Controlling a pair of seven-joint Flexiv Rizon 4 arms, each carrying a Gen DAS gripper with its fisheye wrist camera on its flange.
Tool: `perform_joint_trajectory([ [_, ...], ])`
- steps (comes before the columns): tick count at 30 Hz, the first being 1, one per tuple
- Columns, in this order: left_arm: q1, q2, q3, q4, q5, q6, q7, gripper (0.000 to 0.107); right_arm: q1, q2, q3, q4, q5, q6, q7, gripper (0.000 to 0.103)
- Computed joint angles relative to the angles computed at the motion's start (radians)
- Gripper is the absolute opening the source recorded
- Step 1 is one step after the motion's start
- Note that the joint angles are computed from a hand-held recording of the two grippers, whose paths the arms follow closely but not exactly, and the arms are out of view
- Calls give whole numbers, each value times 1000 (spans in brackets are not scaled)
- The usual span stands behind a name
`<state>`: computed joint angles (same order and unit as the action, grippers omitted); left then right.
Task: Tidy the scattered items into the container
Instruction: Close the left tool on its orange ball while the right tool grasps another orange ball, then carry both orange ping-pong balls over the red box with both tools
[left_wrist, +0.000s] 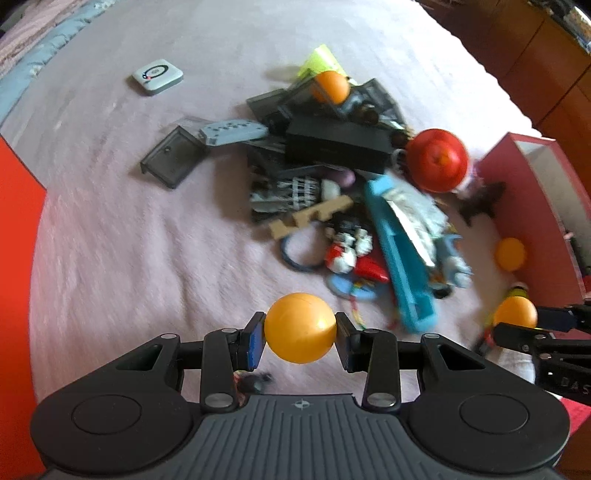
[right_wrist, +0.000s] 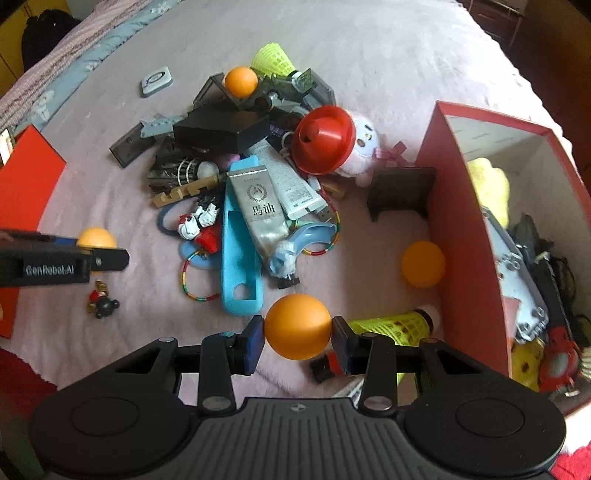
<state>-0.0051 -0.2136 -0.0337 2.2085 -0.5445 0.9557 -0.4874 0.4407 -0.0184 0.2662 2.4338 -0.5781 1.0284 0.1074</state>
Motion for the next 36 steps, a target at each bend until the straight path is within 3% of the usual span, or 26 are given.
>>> perform_joint_trajectory([
  [18, -74, 195, 28, 23, -86, -168, 53, 40, 5, 254, 90, -18, 128, -270, 24, 42],
  [25, -124, 253, 27, 46, -97, -160, 40, 40, -7, 343, 107, 32, 164, -258, 15, 42],
  [31, -171, 291, 15, 58, -66, -143, -58, 40, -20, 438, 114, 91, 208, -239, -45, 42],
  [36, -211, 317, 4, 64, -38, -130, -125, 40, -30, 567, 123, 141, 278, -280, -101, 42],
])
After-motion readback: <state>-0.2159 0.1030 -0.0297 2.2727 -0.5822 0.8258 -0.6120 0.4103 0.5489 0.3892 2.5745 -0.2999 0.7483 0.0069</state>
